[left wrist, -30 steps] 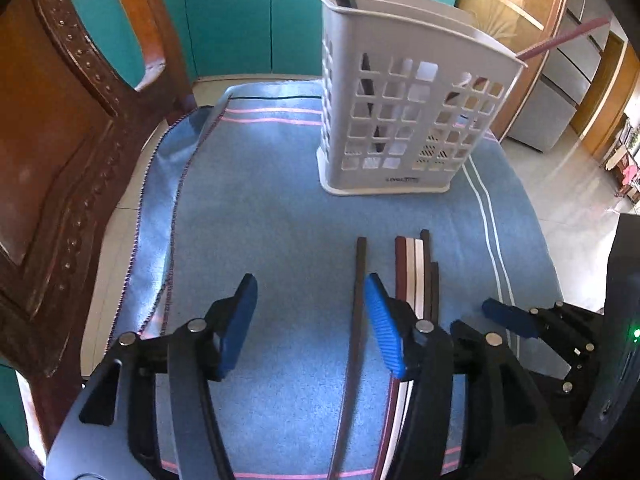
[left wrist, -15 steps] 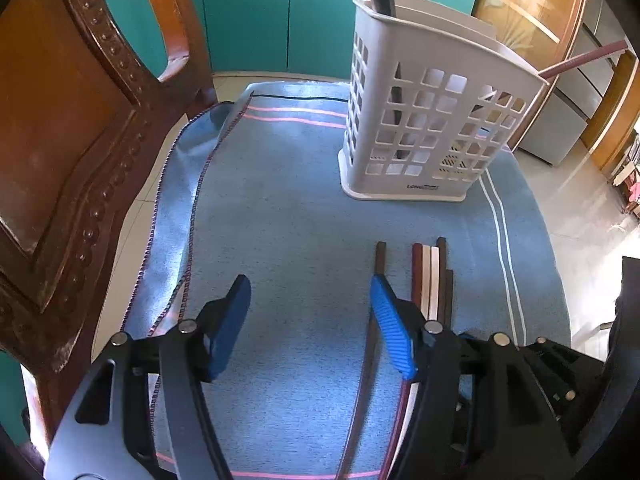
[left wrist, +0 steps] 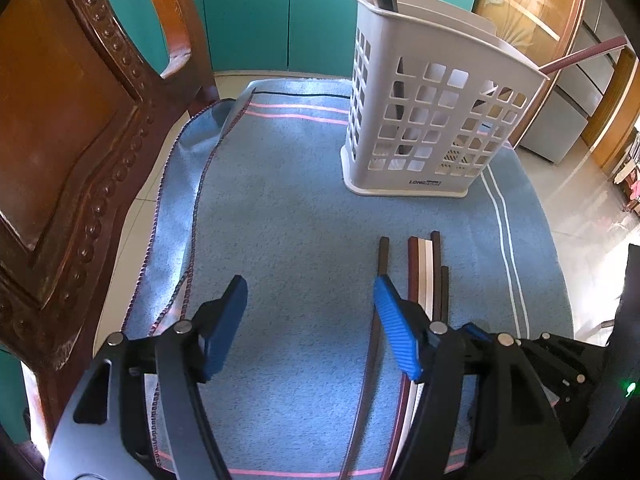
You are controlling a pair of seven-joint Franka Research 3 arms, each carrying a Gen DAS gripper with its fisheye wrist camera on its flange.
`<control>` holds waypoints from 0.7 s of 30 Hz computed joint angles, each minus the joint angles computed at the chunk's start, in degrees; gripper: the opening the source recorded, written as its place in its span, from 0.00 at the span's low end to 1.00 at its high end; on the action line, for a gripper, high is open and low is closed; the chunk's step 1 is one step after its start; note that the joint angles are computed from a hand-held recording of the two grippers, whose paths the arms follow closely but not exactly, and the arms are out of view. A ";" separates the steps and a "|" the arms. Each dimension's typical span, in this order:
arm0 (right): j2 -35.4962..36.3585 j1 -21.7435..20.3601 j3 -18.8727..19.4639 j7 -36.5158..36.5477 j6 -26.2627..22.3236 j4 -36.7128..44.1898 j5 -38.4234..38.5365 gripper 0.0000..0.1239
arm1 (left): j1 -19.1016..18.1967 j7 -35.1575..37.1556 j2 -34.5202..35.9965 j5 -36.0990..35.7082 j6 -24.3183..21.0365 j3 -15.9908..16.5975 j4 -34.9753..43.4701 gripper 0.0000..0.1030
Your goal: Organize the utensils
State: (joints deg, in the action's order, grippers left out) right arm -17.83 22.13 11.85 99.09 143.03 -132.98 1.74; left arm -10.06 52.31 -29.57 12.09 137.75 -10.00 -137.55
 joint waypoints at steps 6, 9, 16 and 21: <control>-0.33 1.64 -2.92 -3.88 -2.56 1.08 8.85 0.09 | 0.06 -0.02 -0.29 -0.11 -0.05 0.27 -0.22 0.67; -0.67 1.40 -2.41 -4.63 -3.41 1.39 9.30 0.10 | 0.03 0.06 -0.27 -0.12 -0.17 0.21 -0.19 0.67; -1.32 2.26 -3.68 -7.14 -2.11 0.30 14.57 0.27 | 0.08 0.03 -0.64 -0.26 -0.35 0.33 -0.38 0.69; -0.19 2.57 -2.79 -9.01 -3.15 1.29 15.41 0.33 | 0.02 0.66 -0.85 -0.57 -0.21 0.67 -0.65 0.70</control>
State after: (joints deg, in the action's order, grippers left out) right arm -18.02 24.70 9.06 90.08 139.89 -131.69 17.15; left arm -10.04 52.97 -30.42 11.53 137.54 -9.33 -138.20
